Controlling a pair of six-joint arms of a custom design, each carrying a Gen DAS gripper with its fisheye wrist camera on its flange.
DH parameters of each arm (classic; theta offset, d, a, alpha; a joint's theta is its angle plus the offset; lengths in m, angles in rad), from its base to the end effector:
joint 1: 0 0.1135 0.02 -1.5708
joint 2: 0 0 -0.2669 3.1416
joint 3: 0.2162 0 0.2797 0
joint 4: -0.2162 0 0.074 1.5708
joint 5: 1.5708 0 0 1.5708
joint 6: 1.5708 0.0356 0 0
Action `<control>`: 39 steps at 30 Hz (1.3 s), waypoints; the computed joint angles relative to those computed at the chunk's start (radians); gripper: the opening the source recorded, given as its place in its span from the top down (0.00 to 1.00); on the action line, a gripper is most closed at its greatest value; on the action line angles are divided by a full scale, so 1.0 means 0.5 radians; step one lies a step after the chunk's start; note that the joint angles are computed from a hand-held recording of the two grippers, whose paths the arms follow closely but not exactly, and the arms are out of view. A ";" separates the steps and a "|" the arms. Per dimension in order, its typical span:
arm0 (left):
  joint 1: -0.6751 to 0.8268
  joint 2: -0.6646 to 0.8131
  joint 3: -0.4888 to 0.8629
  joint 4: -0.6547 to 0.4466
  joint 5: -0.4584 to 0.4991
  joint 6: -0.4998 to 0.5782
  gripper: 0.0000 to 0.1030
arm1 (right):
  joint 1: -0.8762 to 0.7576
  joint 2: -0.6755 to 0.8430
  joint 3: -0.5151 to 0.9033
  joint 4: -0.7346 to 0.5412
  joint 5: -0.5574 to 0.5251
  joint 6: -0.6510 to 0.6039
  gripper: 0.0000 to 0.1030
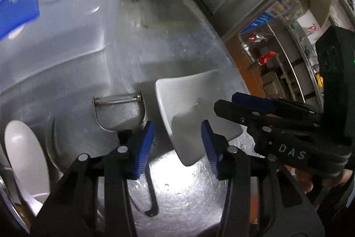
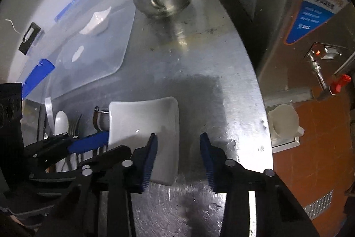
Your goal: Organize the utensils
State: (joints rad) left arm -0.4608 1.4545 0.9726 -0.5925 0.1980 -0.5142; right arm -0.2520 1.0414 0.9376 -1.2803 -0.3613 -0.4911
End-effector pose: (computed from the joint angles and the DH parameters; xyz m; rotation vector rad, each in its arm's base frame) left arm 0.2753 -0.1445 0.2094 -0.0042 2.7399 -0.5655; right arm 0.1804 -0.0335 0.2698 -0.3833 2.7875 0.3831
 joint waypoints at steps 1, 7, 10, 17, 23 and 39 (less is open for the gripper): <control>-0.004 0.016 -0.011 0.024 0.001 -0.018 0.61 | 0.007 0.019 -0.008 0.010 0.004 -0.001 0.66; -0.046 0.110 -0.024 0.113 -0.065 -0.082 0.89 | 0.010 0.003 -0.045 -0.011 -0.043 -0.037 0.89; -0.047 0.066 -0.017 0.067 -0.083 -0.067 0.91 | -0.077 -0.025 -0.028 -0.077 -0.092 -0.057 0.92; 0.067 -0.462 0.078 -0.194 -0.072 0.164 0.92 | -0.222 -0.247 0.456 -0.465 -0.354 -0.198 0.94; 0.658 -0.476 0.650 -0.485 0.005 0.733 0.92 | 0.999 0.049 1.134 -0.036 0.059 0.656 0.94; 1.401 2.049 3.228 -1.813 0.219 1.615 0.91 | 1.630 2.179 2.693 -0.384 0.622 1.453 0.94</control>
